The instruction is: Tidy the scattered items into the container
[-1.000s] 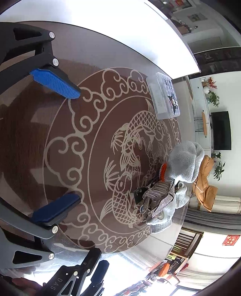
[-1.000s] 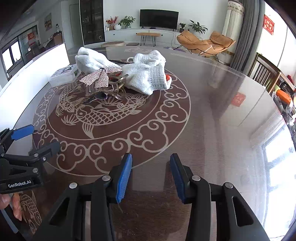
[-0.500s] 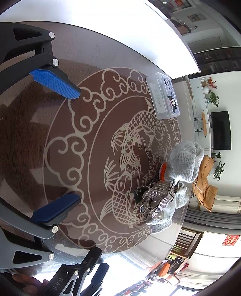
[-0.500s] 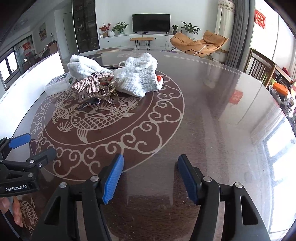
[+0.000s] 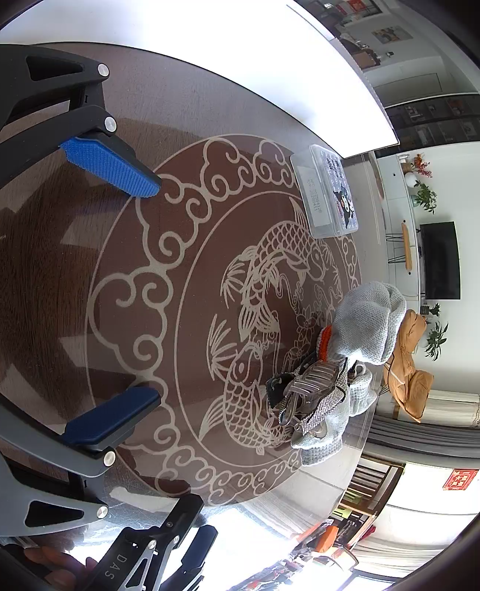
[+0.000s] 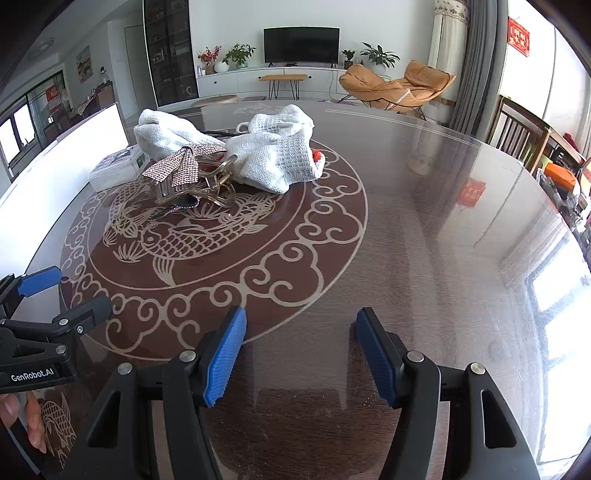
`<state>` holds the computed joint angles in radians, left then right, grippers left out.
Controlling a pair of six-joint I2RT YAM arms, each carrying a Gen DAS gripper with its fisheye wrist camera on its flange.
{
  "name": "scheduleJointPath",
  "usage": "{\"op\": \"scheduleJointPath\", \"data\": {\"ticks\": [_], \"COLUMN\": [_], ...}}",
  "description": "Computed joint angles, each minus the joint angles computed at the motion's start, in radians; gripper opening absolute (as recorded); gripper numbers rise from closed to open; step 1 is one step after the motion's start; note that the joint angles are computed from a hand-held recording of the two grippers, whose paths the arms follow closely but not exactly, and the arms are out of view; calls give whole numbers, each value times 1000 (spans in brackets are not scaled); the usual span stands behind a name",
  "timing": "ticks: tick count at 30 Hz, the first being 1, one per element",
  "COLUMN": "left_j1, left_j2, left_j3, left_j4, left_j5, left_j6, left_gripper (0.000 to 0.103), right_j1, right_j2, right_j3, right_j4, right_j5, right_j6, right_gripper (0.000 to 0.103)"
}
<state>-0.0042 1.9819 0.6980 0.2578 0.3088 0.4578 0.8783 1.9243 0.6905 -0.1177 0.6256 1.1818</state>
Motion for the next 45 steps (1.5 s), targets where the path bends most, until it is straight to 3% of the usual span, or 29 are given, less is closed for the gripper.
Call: {"op": "scheduleJointPath", "data": {"ticks": [45], "left_j1": [8], "left_j2": [0], "left_j3": [6], "left_j4": [-16], "left_j5": [16], "left_j6": [17], "left_gripper": [103], "right_j1": [-2], "right_j2": [2], "right_j3": [-3], "right_j4": [9], "right_j5": [-2], "right_j6": [-2], "right_gripper": [66]}}
